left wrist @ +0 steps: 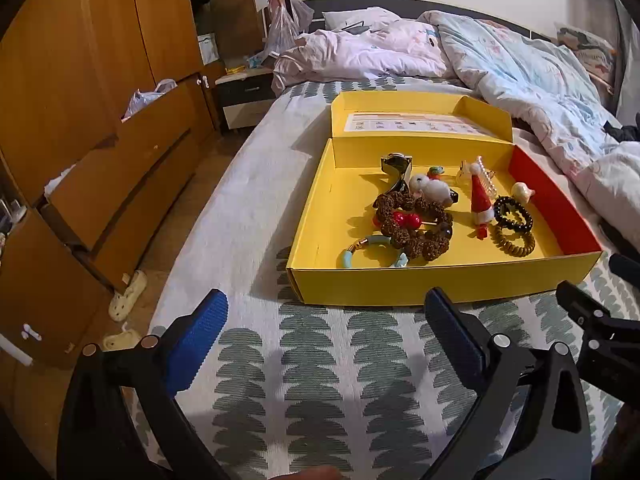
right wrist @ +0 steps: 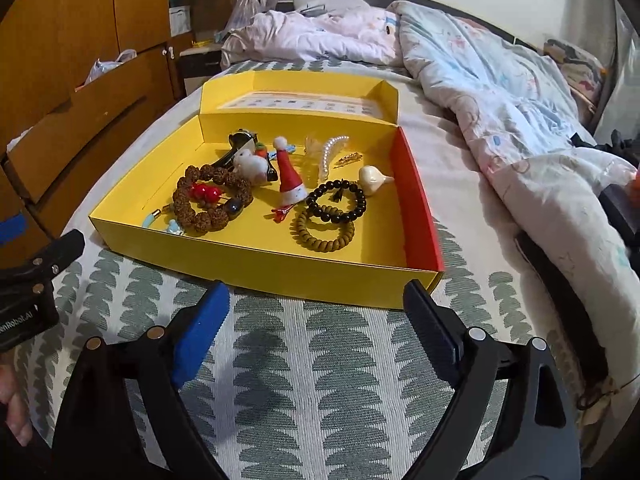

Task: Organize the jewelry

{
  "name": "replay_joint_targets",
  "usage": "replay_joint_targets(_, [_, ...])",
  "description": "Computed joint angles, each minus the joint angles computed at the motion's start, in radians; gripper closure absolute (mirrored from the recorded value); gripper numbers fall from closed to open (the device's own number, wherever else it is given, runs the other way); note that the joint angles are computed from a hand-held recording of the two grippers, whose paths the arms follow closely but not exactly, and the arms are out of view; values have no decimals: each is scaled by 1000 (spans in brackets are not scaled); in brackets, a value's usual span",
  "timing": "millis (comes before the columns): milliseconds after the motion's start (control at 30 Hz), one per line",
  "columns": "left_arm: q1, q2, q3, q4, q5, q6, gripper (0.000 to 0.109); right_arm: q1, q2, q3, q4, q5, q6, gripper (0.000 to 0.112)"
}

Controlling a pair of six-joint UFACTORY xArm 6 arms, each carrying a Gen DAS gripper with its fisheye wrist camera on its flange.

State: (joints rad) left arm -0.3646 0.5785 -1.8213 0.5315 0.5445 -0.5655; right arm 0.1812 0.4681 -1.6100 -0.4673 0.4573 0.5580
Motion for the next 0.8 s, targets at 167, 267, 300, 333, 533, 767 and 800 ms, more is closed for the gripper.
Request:
replay_joint_targets(167, [-6, -4, 2, 65, 7, -33, 11, 0, -2, 1, 4, 2, -3, 23])
replay_joint_targets(267, [-2, -6, 4, 36, -3, -14, 11, 1, -2, -2, 8, 7, -3, 23])
replay_joint_targets(300, [-1, -3, -1, 28, -1, -7, 11, 1, -3, -2, 7, 8, -1, 22])
replay_joint_targets(333, [-1, -2, -4, 23, 1, -2, 11, 2, -2, -2, 7, 9, 1, 22])
replay_joint_targets(533, [1, 9, -19, -41, 10, 43, 11, 2, -3, -2, 14, 11, -3, 22])
replay_joint_targets(767, [-2, 21, -37, -73, 30, 71, 11, 1, -3, -3, 12, 11, -2, 20])
replay_joint_targets(800, [-2, 20, -36, -78, 30, 73, 11, 1, -4, -2, 13, 11, -1, 20])
